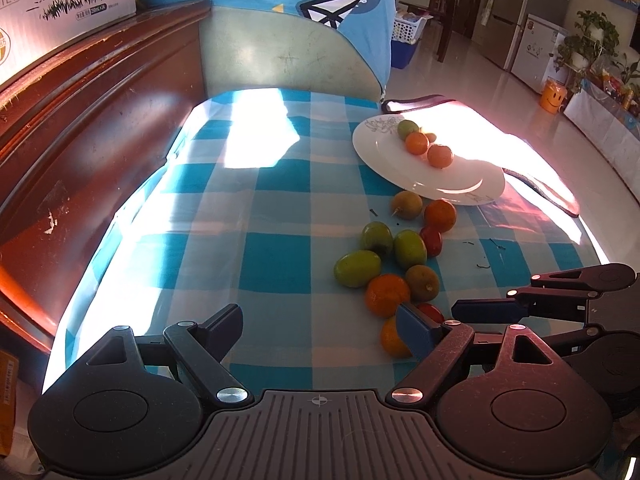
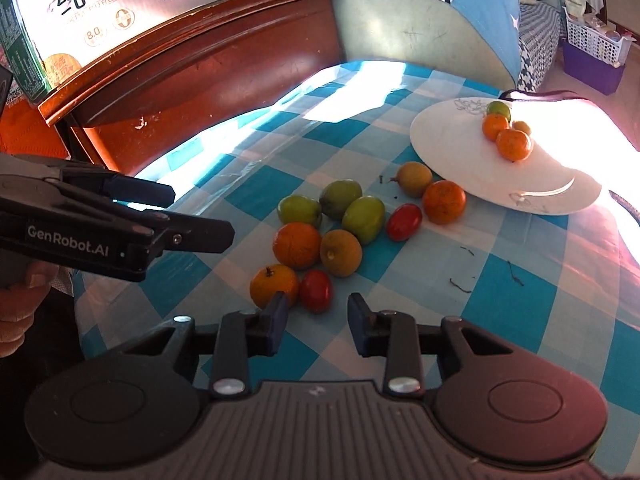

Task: Organize fruits
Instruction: 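Move both open tools back to the fruit pile, then grasp a red cherry tomato with the right tool while the left tool grasps a tangerine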

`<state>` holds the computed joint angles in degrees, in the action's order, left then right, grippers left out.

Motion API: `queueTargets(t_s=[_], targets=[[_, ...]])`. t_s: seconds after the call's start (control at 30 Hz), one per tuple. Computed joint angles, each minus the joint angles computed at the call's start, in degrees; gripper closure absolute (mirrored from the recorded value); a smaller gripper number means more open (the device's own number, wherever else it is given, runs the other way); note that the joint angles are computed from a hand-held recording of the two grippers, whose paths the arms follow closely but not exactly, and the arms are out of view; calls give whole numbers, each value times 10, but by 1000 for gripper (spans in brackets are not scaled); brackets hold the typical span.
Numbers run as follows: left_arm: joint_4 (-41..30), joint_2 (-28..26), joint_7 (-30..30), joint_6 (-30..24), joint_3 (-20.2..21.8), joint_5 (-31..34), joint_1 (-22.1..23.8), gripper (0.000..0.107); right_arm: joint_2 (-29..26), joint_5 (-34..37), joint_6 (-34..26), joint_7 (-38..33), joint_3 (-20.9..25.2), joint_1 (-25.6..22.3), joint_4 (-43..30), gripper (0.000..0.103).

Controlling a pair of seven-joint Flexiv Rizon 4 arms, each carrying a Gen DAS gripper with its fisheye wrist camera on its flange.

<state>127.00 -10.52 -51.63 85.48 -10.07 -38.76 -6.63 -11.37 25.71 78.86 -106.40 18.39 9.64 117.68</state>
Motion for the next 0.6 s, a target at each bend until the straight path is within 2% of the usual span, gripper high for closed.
queueTargets(t_s=[0.13,0.2,0.33,0.47,0.6], targets=[[7,5,38,0,-17,-39,6,22,-8,-13,14,5,-3,5,1,72],[8,6,47,-2,-16,-47,1,22,-11,-20,9,10,-3,4,1,77],[13,10,100,-7,-26,-96,-5,22,-16,-21,16,10,5,-3,0,85],[13,8,130,-14,-19,-107,-20,23,-10,-13,0,4,10,-13,-3,85],[13,5,159,-21,-20,-131,-30,24,9,-40,-9,35,-14,-2,16,85]])
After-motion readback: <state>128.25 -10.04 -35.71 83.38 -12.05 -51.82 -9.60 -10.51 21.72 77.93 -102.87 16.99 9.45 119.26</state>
